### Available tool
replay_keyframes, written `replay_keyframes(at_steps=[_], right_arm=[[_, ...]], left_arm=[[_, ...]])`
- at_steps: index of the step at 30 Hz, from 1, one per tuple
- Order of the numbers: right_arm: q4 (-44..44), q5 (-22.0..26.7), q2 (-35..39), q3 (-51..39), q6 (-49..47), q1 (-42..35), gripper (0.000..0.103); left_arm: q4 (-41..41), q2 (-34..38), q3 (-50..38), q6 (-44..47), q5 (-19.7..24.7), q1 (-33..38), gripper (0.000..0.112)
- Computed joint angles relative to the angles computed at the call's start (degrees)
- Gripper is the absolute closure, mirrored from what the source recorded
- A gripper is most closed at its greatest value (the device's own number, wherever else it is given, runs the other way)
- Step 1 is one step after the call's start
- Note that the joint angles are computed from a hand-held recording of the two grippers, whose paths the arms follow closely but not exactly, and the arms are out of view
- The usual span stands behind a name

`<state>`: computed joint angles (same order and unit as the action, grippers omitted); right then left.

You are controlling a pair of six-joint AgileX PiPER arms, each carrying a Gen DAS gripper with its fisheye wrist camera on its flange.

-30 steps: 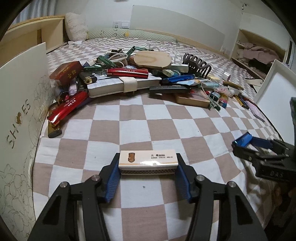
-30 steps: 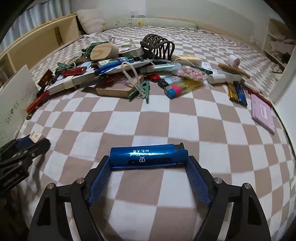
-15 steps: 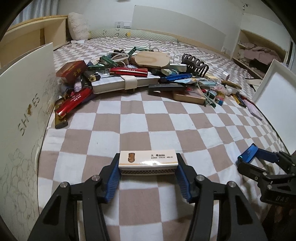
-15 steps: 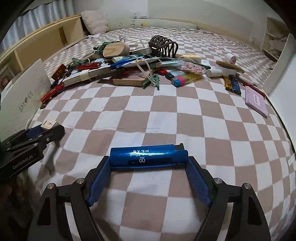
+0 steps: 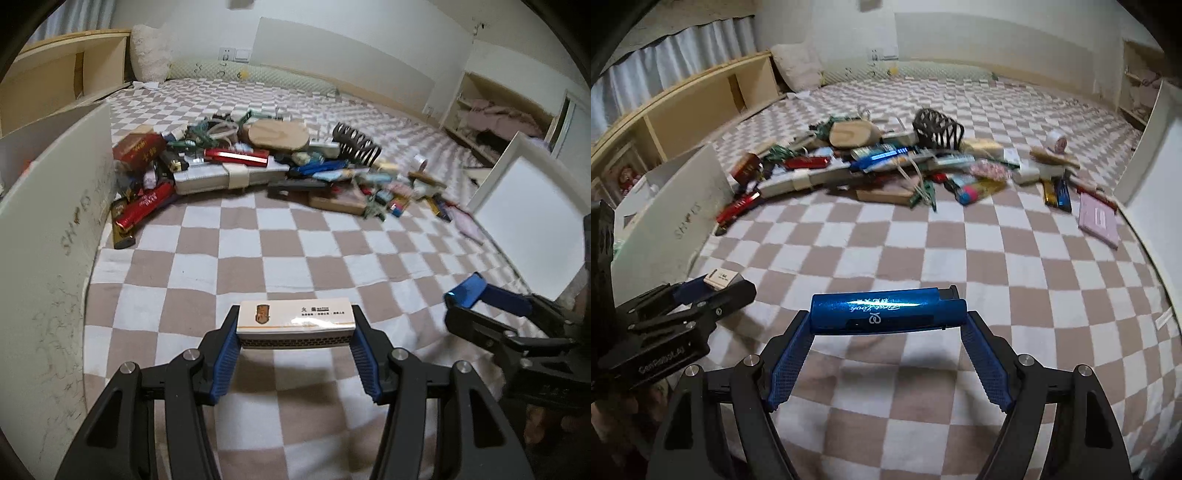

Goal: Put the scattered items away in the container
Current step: 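Carry the white case and blue lighter over the white box with both grippers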

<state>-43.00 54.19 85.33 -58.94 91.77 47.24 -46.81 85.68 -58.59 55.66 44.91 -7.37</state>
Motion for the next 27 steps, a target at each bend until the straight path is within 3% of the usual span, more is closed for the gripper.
replay_keyframes(at_steps=[12,18,27], right_arm=[[-3.1,4.4,2.1,-11.3,-3.9,2.7,0.021],[-4.5,4.2,5.6,-19.6,-7.3,3.4,0.021],[-2.8,4.4,15.9,-37.8,-19.7,3.6,0.021]], left_arm=[[-1.7,-4.1,-7.9,0.9,11.3,11.4,0.057],[-2.9,-3.8,-13.1,1.3,14.4,18.2,0.057],[-4.1,-0.7,-20.2,2.5,16.1,27.8,0.057]])
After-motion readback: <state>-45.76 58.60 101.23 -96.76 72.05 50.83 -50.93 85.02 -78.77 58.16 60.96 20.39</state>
